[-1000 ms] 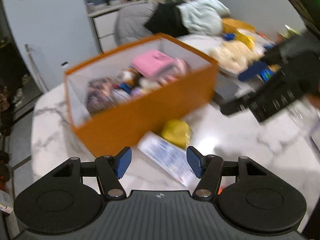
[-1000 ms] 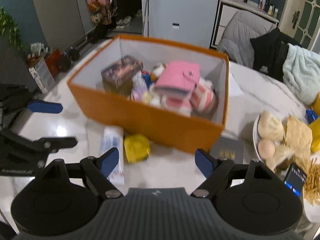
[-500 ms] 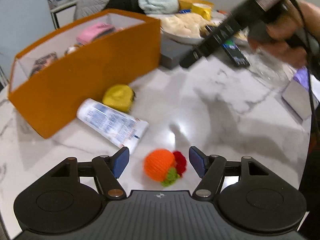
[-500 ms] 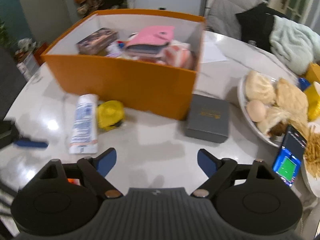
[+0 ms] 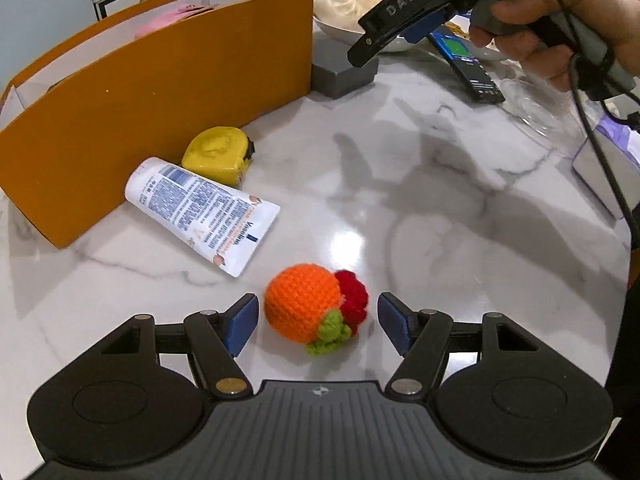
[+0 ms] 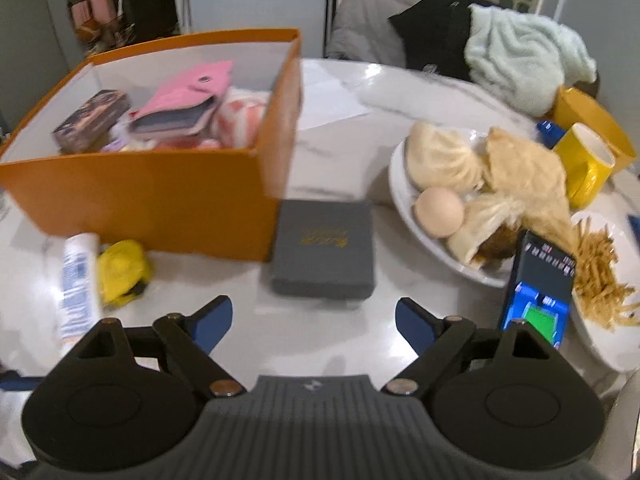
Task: Organize objects
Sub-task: 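Move the left tool to the crocheted fruit while the right tool approaches the grey box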
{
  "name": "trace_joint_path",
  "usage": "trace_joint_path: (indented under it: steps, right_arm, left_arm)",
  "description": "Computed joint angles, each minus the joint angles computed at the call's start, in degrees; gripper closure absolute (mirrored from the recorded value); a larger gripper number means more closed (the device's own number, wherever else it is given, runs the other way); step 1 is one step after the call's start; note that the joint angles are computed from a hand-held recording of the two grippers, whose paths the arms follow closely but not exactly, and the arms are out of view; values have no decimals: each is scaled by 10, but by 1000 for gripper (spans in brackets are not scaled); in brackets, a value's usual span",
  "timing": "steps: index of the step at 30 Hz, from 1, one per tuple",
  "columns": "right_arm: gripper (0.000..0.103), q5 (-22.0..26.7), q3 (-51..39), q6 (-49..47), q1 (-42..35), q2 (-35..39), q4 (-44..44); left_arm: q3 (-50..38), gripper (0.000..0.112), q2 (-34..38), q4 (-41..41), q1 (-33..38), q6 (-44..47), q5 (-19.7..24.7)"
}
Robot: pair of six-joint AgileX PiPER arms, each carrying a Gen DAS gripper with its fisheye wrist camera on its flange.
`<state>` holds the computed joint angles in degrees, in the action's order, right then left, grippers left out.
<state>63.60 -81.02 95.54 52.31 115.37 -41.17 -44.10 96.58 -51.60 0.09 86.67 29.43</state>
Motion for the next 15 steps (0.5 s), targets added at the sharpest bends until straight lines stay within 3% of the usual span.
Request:
trace_joint_path:
  steps: [4, 13, 15]
  right_arm:
    - [14, -34, 19, 19, -22, 5, -9]
    - [14, -52, -7, 36, -52, 45, -33]
    - [27, -33, -30, 6, -56, 62, -21]
  left_arm:
    - [-11, 40, 3, 11, 6, -15, 13]
    - [-19, 46, 4, 1, 11, -11, 27]
    - [-18, 46, 3, 1, 13, -11, 29]
